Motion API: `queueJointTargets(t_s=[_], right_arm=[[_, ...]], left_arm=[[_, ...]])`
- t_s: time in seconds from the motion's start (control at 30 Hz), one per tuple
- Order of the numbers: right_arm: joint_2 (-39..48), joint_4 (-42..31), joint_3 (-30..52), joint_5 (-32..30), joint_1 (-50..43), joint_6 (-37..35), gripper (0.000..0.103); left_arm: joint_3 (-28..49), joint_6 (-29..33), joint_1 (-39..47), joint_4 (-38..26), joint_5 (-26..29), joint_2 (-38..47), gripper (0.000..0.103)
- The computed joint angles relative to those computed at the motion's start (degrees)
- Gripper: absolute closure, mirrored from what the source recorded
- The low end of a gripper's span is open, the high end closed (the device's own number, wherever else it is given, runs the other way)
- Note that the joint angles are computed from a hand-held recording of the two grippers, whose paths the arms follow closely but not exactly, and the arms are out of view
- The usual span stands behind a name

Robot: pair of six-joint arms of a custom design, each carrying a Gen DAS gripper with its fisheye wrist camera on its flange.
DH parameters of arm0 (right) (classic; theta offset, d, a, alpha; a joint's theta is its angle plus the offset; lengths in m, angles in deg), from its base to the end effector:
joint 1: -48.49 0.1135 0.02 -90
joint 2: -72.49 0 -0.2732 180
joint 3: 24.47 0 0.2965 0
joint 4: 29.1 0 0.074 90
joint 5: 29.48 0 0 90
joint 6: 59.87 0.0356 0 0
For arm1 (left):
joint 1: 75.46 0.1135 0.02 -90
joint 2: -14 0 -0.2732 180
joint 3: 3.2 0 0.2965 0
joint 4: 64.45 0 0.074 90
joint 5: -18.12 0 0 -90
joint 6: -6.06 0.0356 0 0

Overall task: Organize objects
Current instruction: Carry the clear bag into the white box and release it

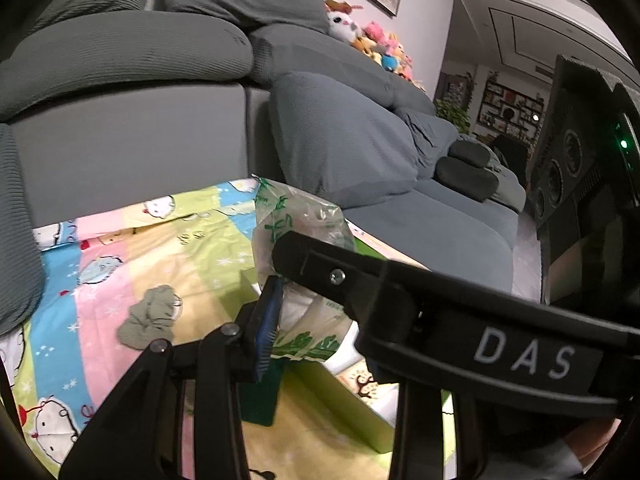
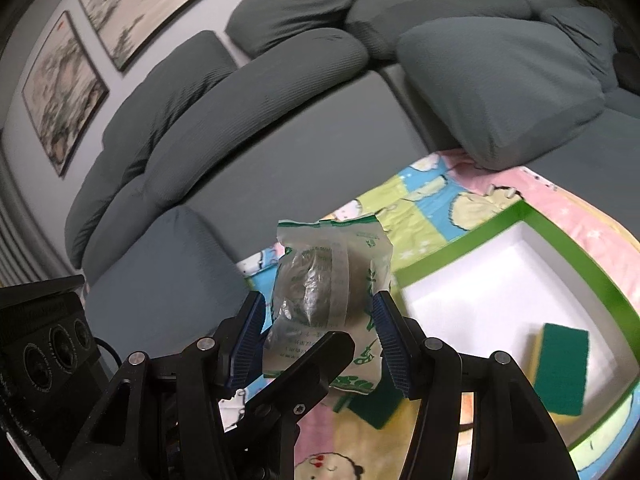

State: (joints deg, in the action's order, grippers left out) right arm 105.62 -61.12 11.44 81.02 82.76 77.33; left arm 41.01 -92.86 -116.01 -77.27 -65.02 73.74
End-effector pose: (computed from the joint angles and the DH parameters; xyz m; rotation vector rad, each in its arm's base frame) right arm 0.1566 0.0916 0.2248 0.4519 2.0357 0.5091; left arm 0.1980 -0.1750 0.2182 0.6526 2.0249 -0.6466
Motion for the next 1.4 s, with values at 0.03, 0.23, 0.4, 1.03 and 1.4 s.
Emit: queueJointTargets(t_s=[0.03, 0.23, 0.4, 1.03, 1.4], right_arm=[[-1.18, -0.96, -0.42, -0.73, -0.98, 0.27, 0.044], [-6.69, -5.99, -2.40, -4.19, -6.40, 1.10, 0.044], [-11.18, -10.09, -4.18, -7.46, -11.64, 1.46, 0.044], [-9.87, -12.26, -7.75, -18.58, -26.92, -0.02, 0.044], [-8.56, -13.27, -8.22, -20.27, -30.37, -0.37, 0.044]], left_arm=[[0.53, 0.02, -0.58, 0.23, 0.00, 1.07, 0.069], [3.89, -0.58, -3.77, 1.13, 0.70, 7.68, 0.069], [6.27, -1.67, -5.63, 2.45, 2.23, 13.17, 0.068], [11.93, -7.21, -6.33, 2.08, 10.25, 25.60, 0.070], [12.96, -12.60, -5.89, 1.47, 15.18, 29.23, 0.070]])
